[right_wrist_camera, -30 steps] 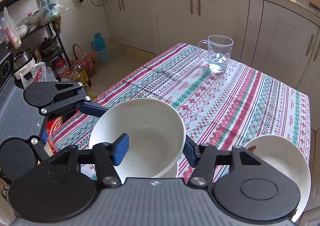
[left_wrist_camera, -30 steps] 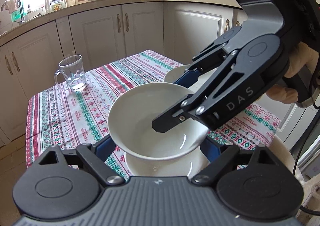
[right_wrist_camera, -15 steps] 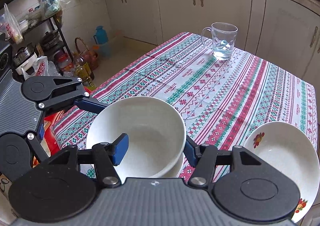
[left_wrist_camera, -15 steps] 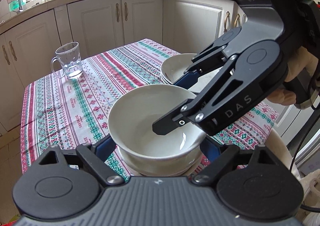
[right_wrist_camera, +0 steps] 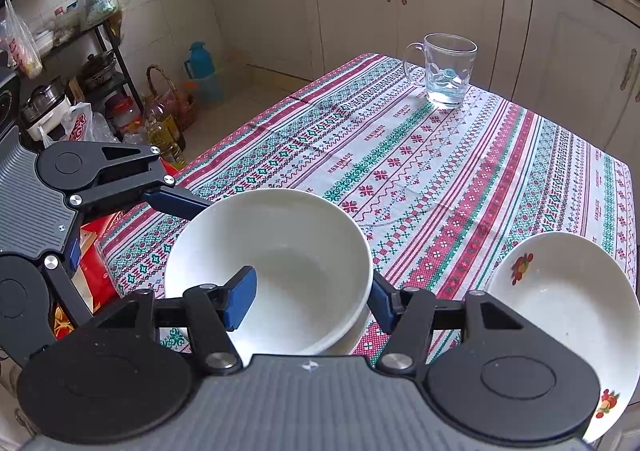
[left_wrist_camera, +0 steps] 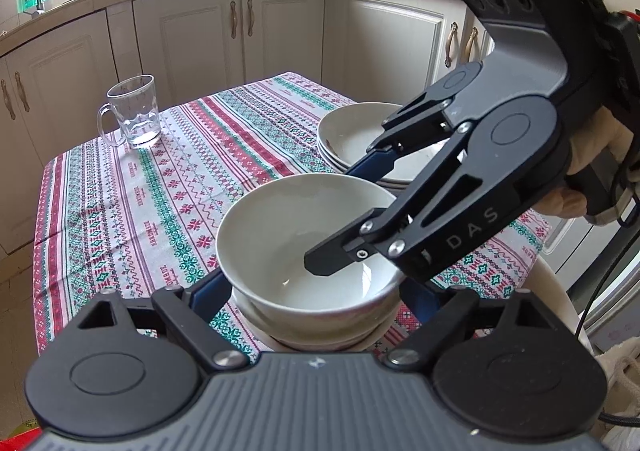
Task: Organize plates and bowls
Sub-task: 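Lower the held bowl into the nested bowls and open the right gripper, then grip the rim of the three-bowl stack with the left gripper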
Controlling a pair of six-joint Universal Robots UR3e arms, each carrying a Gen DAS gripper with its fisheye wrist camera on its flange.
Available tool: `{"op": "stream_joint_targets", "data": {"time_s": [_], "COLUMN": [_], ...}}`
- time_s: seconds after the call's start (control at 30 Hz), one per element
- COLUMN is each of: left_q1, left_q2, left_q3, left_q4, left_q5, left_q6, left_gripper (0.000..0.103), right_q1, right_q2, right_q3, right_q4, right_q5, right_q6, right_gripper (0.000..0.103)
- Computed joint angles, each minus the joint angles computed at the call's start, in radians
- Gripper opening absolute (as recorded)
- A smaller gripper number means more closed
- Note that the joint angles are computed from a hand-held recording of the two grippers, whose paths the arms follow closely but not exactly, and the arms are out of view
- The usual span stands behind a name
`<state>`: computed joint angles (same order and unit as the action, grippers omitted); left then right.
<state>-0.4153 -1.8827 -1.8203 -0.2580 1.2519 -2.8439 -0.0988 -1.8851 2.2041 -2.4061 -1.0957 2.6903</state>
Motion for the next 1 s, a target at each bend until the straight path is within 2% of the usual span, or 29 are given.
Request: {"op": "stream_joint_targets", "data": {"time_s": [0.4, 0.57, 0.67, 1.0], "left_q1": [0.020, 0.005, 0.013, 0.045], "left_q2": [-0.020, -0.014, 0.000, 0.063], "left_q3": [0.013, -0.012, -0.029, -0.096], "left_q4": [-0.017, 0.034, 0.039, 0.021], "left_q5": [-0.038, -0.008, -0.023, -0.053], "left_q6": [0.002, 0.029, 0.039, 0.094], "left_gripper": [0.095, 0.096, 0.097, 0.097], "right_q1": [0.009, 0.002, -0.005, 0.030], "right_q2": [0.001, -0.024, -0.047, -0.157], "right_q3": [0.006, 0.032, 0.047, 0.104], "right_q4": [-0.011, -0.043, -0.063, -0.075], "right_q5": [-0.004, 0.018, 0.031, -0.041], "right_q6": [0.003, 0.004, 0.009, -0.047], "right_gripper": [0.070, 0.094, 0.103, 0.103]}}
